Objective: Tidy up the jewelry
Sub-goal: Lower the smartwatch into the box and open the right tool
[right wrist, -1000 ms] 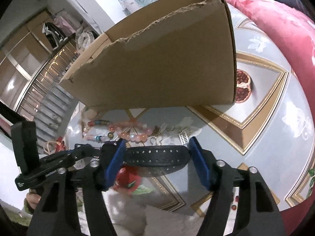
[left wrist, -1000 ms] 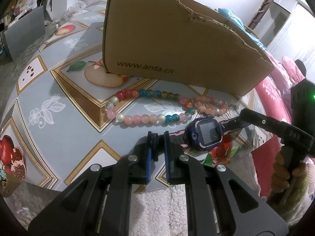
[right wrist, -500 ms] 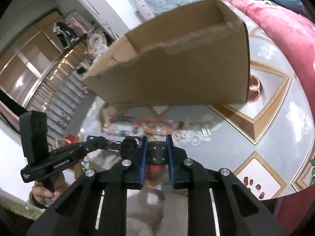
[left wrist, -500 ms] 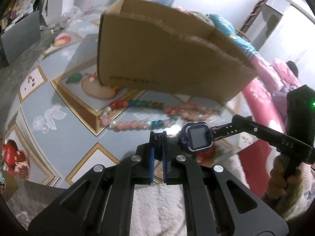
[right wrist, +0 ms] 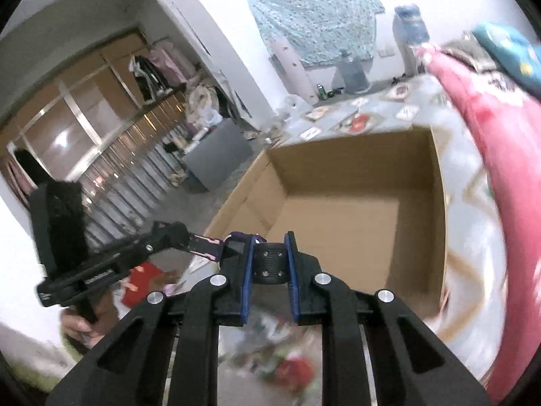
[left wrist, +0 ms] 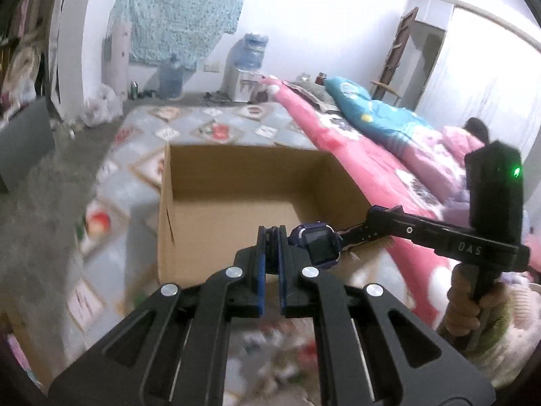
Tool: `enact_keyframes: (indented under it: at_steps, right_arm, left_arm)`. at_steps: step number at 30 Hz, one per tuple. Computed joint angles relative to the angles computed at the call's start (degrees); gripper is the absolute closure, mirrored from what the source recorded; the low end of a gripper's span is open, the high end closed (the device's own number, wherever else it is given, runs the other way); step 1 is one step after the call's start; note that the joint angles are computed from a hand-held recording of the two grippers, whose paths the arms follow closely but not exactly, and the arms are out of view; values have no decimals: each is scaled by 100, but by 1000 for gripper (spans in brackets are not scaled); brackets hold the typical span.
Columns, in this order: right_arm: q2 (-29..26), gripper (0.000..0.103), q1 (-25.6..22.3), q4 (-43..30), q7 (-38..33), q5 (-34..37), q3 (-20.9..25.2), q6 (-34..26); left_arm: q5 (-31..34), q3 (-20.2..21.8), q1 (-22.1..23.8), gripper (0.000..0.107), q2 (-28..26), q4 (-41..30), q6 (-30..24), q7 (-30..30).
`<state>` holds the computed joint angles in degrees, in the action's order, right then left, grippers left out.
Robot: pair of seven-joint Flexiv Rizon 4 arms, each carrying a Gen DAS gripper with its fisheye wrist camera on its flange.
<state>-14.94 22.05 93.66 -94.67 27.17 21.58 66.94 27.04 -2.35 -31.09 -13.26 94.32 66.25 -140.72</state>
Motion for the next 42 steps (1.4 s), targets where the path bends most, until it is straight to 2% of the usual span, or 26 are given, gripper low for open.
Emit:
enact_keyframes:
  at_steps: [2, 5, 7, 10, 13, 15, 17, 19, 20, 22, 26, 32, 35, 37, 42]
  right_arm:
    - [-382, 86, 142, -480, 314, -414, -220, -332]
    - [-1134, 86, 426, -1382, 1123, -1376, -650, -1073]
    - [-1585, 86, 519, -1943, 1479, -1788, -770, -1559]
    - [-2073, 85, 626, -2516, 1779, -2239, -884, -1964]
    - [-2483, 75, 818, -2984, 2114, -2811, -1136, -2328]
    - [-2661, 66, 790, -3247, 2261, -2867, -1112, -2613]
    - [-2635, 55, 869, -3131, 2446, -3090, -1259, -2436]
    - [-2535, 49, 884, -2910, 2526, -3278, -1315, -2139]
    - [-2505, 49, 832, -2864, 2517, -3256, -1250, -2077]
    - [-2473, 49, 794, -2816, 2557, -3298, -1228, -1995]
    - [-2261, 48, 793, -2462, 2680, -3473, -1255, -1617]
    - [-1600, 48, 691, -1558, 2824, -3591, -1178, -707]
    - [-1082, 41, 487, -908, 2725, -3408, -958, -121]
    - [-668, 36, 376, -349, 2672, -3347, -882, 357]
    - [336, 24, -23, 977, 2363, -2949, -575, 1191]
  left_arm:
    - [-279, -66, 191, 102, -320, -423, -287, 492]
    - [-653, -37, 312, 102, -862, -1174, -1043, 1032]
    - [-937, 1, 376, 102, -1307, -1766, -1644, 1367]
    - [-1111, 158, 343, 102, -1784, -2442, -2358, 1616]
    - [-1152, 315, 297, 101, -2201, -3020, -2947, 1765]
    - [-1197, 377, 292, 101, -2381, -3258, -3198, 1799]
    - [-1221, 427, 296, 96, -2480, -3355, -3296, 1773]
    - [-1311, 406, 333, 81, -2484, -3313, -3252, 1781]
    - [-1325, 402, 336, 80, -2468, -3273, -3164, 1782]
    - [-1155, 524, 221, 60, -2441, -3300, -3178, 1696]
    - [-937, 596, 131, 52, -2230, -3092, -2920, 1494]
    - [-355, 679, -84, 35, -1402, -2175, -2124, 919]
    - [20, 661, -164, 26, -796, -1499, -1621, 479]
    - [428, 676, -281, 22, -285, -975, -1344, -34]
    - [1170, 512, -436, 18, 644, 22, -1255, -1013]
